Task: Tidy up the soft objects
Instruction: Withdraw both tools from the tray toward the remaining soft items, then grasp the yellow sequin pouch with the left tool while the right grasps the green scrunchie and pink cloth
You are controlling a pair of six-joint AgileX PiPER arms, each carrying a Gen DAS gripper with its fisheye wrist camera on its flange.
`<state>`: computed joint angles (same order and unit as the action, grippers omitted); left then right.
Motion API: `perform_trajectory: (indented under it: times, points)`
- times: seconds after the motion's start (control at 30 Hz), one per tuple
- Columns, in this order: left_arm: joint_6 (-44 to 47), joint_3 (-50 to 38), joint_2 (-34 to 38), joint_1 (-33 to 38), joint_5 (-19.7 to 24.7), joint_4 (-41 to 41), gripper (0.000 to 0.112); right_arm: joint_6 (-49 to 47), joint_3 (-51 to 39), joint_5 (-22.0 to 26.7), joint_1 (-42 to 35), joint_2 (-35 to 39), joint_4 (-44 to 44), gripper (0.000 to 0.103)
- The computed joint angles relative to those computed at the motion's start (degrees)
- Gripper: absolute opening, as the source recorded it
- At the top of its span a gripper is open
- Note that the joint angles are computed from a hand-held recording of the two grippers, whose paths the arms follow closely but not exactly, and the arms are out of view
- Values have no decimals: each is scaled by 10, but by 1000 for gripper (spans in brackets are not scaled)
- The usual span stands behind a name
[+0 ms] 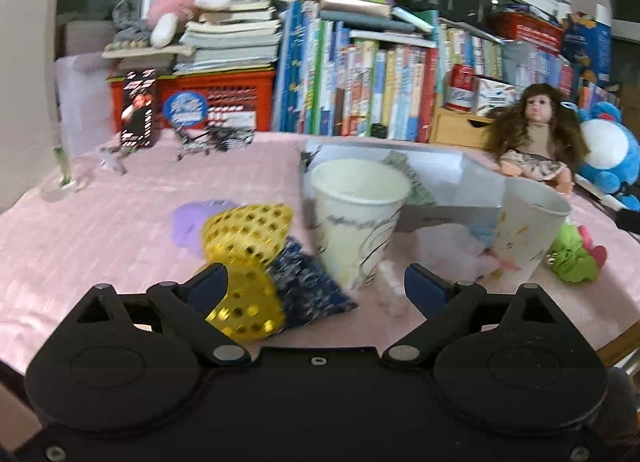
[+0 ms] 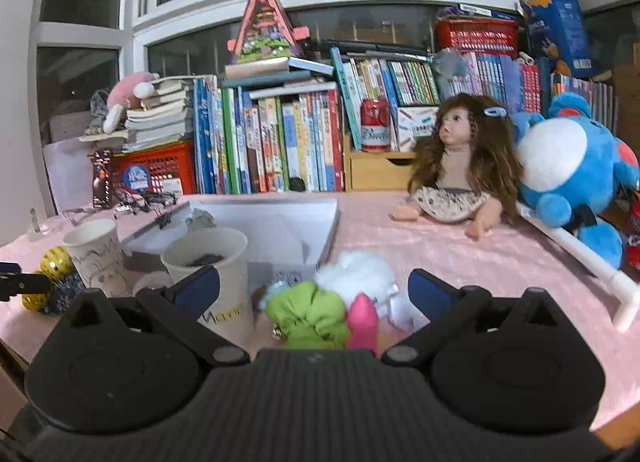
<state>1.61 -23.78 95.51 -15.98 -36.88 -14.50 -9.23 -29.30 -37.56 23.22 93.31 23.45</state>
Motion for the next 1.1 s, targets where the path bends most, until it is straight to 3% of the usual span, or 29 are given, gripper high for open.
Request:
perform_trajectory:
  times: [0.33,0.7,1.1]
  points:
    - [-35,26,40,20,-76,-44,99,-17,12,-38,20,39,57,103]
    - [-51,8,67,50,-72,-24,99,-18,3,-63,31,75,89,103]
    - [-105,-37,90,81,-34,18,95,-65,-56,-9,19,118,99,102]
